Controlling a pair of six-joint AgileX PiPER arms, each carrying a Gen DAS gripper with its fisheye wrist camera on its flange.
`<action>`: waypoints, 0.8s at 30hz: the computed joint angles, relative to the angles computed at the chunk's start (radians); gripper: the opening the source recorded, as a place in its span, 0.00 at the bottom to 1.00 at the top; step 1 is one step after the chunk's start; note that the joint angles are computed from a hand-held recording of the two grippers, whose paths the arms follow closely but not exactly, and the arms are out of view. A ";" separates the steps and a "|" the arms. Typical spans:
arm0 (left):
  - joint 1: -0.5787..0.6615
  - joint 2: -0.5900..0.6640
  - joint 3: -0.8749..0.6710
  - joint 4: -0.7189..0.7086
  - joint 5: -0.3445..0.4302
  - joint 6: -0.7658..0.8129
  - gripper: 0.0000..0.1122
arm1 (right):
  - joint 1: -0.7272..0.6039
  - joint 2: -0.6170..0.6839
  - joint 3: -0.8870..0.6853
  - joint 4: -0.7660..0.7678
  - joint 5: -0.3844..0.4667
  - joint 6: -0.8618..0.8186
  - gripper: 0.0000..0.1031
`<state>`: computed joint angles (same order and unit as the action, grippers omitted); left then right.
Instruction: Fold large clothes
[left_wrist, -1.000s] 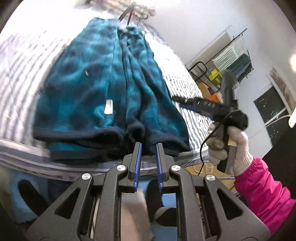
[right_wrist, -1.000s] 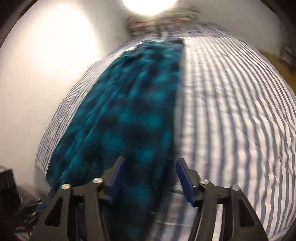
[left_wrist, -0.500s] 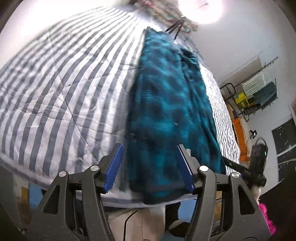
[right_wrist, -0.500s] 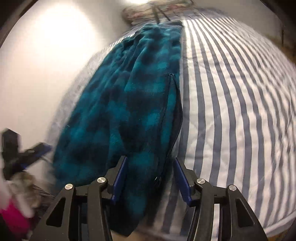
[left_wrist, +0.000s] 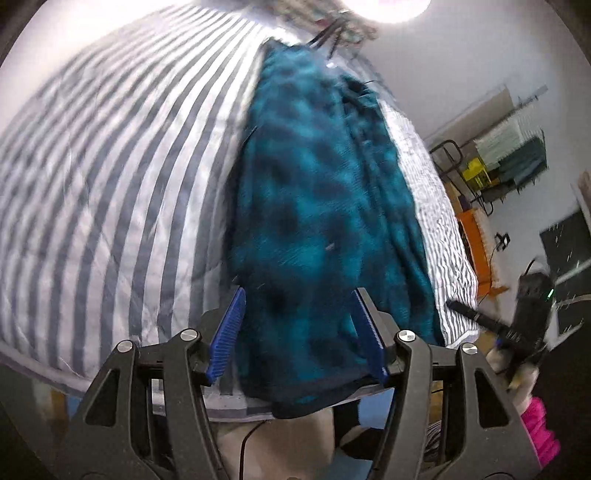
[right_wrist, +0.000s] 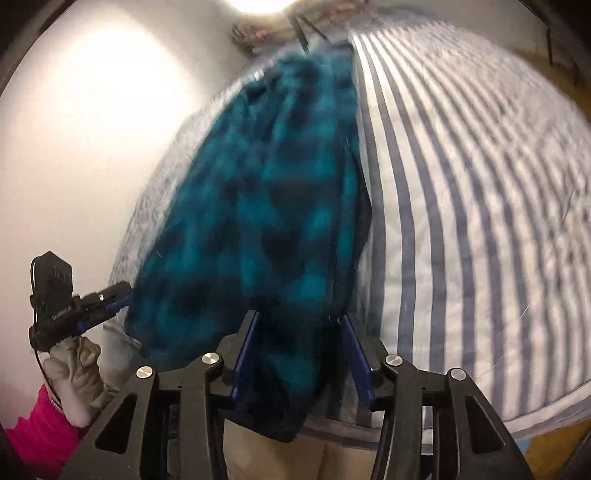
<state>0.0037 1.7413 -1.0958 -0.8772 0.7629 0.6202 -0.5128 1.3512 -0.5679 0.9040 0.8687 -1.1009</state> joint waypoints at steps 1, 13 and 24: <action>-0.009 -0.010 -0.015 0.020 0.003 -0.012 0.54 | 0.009 -0.019 -0.019 0.000 0.008 0.017 0.47; -0.065 0.030 -0.304 0.045 0.096 -0.164 0.54 | 0.273 0.232 -0.561 0.004 -0.014 0.253 0.50; -0.077 0.194 -0.441 0.023 0.153 -0.200 0.54 | 0.505 0.996 -1.543 -0.255 0.099 0.677 0.59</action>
